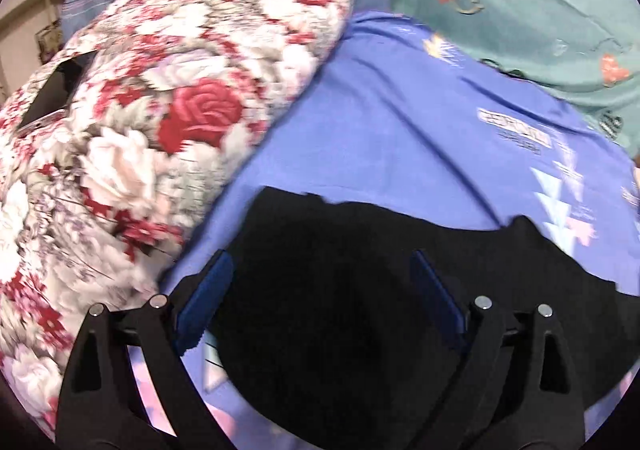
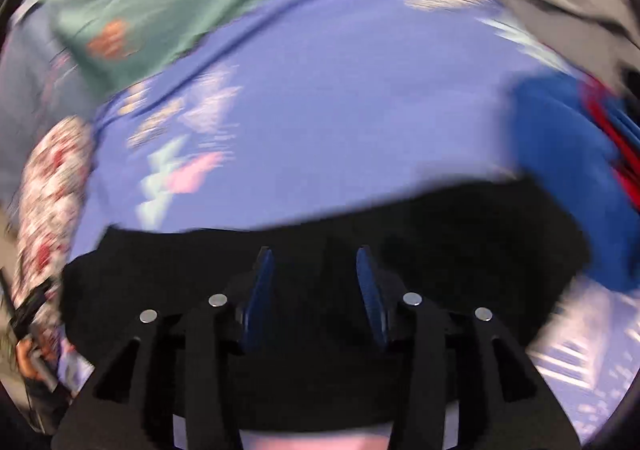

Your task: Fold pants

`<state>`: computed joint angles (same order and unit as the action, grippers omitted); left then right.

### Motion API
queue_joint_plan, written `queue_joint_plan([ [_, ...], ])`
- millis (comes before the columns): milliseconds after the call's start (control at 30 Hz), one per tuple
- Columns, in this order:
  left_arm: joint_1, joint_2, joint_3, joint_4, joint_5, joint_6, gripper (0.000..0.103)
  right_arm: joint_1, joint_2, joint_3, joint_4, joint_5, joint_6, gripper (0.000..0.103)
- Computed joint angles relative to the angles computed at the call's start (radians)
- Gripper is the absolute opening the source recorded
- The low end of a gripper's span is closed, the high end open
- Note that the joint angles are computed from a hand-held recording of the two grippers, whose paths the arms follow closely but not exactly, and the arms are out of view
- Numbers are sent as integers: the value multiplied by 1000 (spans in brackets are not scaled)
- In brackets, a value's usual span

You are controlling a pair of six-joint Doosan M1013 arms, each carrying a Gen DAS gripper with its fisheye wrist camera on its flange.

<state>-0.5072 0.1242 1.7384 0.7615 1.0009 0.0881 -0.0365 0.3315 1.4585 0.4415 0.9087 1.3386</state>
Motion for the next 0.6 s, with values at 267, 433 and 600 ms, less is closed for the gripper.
queue_joint_plan([
  [267, -20, 38, -47, -47, -52, 85, 92, -27, -78, 121, -239, -277, 263, 32],
  [433, -56, 36, -41, -54, -44, 100, 92, -51, -110, 137, -176, -224, 183, 53],
  [600, -61, 27, -28, -86, -101, 116, 92, -84, -98, 140, -48, -118, 147, 54],
])
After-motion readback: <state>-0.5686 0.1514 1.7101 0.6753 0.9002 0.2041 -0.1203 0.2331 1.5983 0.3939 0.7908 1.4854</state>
